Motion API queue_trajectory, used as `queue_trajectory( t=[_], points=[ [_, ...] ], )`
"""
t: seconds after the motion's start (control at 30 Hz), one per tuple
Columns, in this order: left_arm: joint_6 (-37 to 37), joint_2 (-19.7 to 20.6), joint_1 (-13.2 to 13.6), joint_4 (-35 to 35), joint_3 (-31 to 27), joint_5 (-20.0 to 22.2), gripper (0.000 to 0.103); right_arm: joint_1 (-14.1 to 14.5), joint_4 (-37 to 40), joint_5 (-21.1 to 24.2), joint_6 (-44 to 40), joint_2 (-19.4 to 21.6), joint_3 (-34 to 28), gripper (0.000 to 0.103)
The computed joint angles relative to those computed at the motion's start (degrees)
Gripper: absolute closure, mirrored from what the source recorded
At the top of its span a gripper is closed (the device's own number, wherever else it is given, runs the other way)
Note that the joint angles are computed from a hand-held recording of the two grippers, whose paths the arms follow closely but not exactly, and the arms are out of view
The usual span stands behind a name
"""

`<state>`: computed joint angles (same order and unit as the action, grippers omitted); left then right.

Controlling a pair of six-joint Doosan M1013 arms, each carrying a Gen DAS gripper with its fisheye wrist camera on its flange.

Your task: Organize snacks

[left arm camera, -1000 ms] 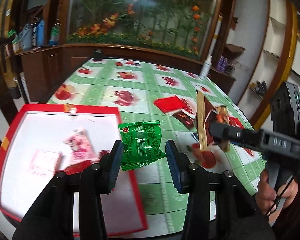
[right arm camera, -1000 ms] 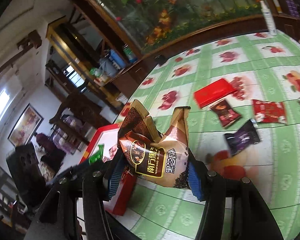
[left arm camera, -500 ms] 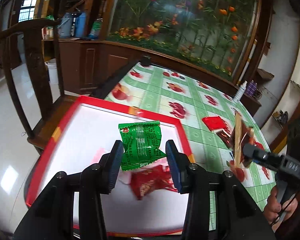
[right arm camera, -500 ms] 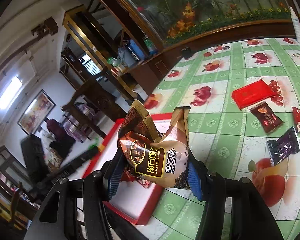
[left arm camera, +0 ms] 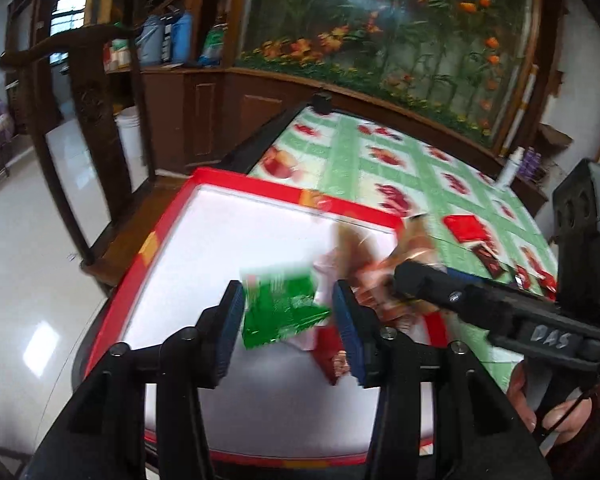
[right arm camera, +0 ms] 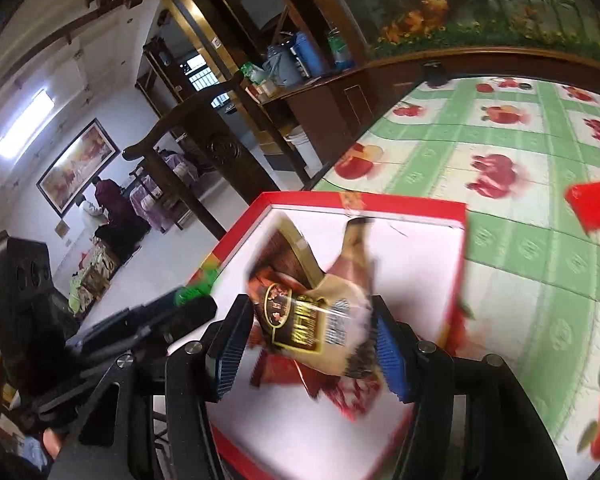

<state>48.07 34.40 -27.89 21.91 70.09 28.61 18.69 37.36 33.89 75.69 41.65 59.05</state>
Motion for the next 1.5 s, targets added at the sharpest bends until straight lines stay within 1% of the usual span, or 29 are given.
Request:
queue_trajectory(
  t=[0.03,0.07,0.1,0.2,0.33,0.37,0.4,0.5,0.53,0.6,0.67,0.73,0.77,0.83,0.9,0.93,1.0,1.03,1.07,1.1,1.13,1.17,1.23,1.27,1.3,1.37,1.43,1.47,1.5],
  points=[
    [-1.20,0.07,0.07,0.64,-0.07,0.48,0.040,-0.03,1.44,0.64,-0.79,0.45,-0.67,0.037],
    [-1.82,0.03,0.19,0.80,0.04,0.64,0.038,-0.25,2.83,1.56,-1.28,0.85,-1.30,0.031],
    [-1.96,-0.07,0.28,0.72,0.17,0.74,0.038,-0.39,3.01,1.33,-0.93,0.74,-1.07,0.031],
    [-2.47,-0.33,0.15,1.43,0.52,0.55,0.038,-1.08,4.62,-2.04,-1.79,-0.93,2.12,0.030],
    [1.14,-0.08,-0.63,-0.53,-0.24,0.32,0.038,-2.89,7.03,-6.47,-1.58,-3.98,7.90,0.029],
    [2.83,0.01,-0.94,-1.48,-0.48,0.07,0.038,-3.24,6.04,-7.80,-0.29,-4.78,9.31,0.029],
    [4.22,0.12,-1.19,-2.31,-0.79,0.02,0.038,-3.71,4.15,-9.68,1.64,-6.02,11.56,0.029],
    [9.89,0.60,-2.15,-5.69,-1.99,0.12,0.038,-4.89,-0.26,-13.36,6.32,-8.58,15.97,0.029],
    [11.74,0.81,-2.47,-6.71,-2.44,0.35,0.036,-5.39,-1.87,-15.05,8.19,-9.76,18.00,0.029],
    [15.27,1.33,-3.30,-8.44,-3.55,1.30,0.030,-6.29,-4.61,-17.85,11.65,-11.77,21.54,0.029],
    [17.82,1.75,-3.97,-9.90,-4.40,1.95,0.028,-7.13,-12.40,-20.17,19.81,-13.65,24.61,0.027],
    [20.81,2.41,-4.62,-11.58,-5.61,3.21,0.028,-8.49,-22.16,-22.28,30.81,-15.77,28.23,0.027],
    [21.99,2.76,-5.01,-12.09,-6.24,4.07,0.028,-8.99,-24.96,-22.82,34.18,-16.42,29.34,0.027],
    [24.87,3.67,-5.80,-13.36,-7.87,5.89,0.028,-10.47,-35.35,-24.29,46.78,-18.28,32.51,0.026],
    [27.53,4.62,-6.64,-14.12,-9.73,7.76,0.028,-11.95,-39.07,-25.03,52.29,-19.58,34.62,0.025],
    [28.40,5.09,-7.01,-14.22,-10.62,8.59,0.028,-12.49,-37.69,-25.47,51.54,-19.96,35.31,0.025],
    [30.31,6.14,-7.88,-14.86,-12.68,10.41,0.028,-13.87,-30.48,-26.78,45.83,-20.57,36.44,0.025],
    [31.79,6.59,-8.27,-15.67,-13.52,10.91,0.028,-14.31,-30.65,-27.25,46.01,-20.76,36.66,0.025],
    [32.84,7.07,-8.66,-15.80,-14.34,11.40,0.028,-14.46,-33.28,-27.06,48.01,-20.67,36.36,0.024],
    [33.25,7.54,-9.07,-15.25,-15.15,11.93,0.028,-14.60,-33.04,-26.44,47.00,-20.47,35.88,0.025],
    [34.11,8.20,-9.50,-14.97,-16.29,12.46,0.028,-14.73,-30.22,-24.92,43.00,-20.02,34.82,0.024],
    [35.02,8.78,-9.82,-14.97,-17.28,12.50,0.028,-14.95,-24.59,-22.92,36.23,-19.32,33.39,0.024],
    [37.55,10.26,-10.44,-14.91,-19.57,11.42,0.028,-15.05,-20.43,-21.26,30.39,-18.33,31.45,0.025],
    [38.02,10.93,-10.61,-14.66,-20.67,11.58,0.029,-15.30,-16.08,-20.33,25.32,-17.62,30.10,0.025],
    [38.98,12.01,-10.81,-14.95,-22.47,11.96,0.029,-15.58,-12.95,-18.90,22.06,-16.54,28.17,0.025],
    [40.63,14.20,-10.96,-16.63,-26.36,13.77,0.029,-15.95,-10.35,-17.00,19.90,-14.92,25.54,0.025],
    [42.37,15.63,-10.90,-18.95,-28.90,14.67,0.029,-16.38,-9.17,-15.63,21.11,-12.74,22.10,0.025],
    [43.41,16.38,-10.93,-19.90,-30.14,14.81,0.029,-16.63,-6.00,-15.26,18.81,-12.19,21.35,0.026],
    [44.36,17.14,-11.02,-20.22,-31.36,14.77,0.029,-17.22,0.17,-13.27,14.02,-10.98,19.59,0.027]
  ],
)
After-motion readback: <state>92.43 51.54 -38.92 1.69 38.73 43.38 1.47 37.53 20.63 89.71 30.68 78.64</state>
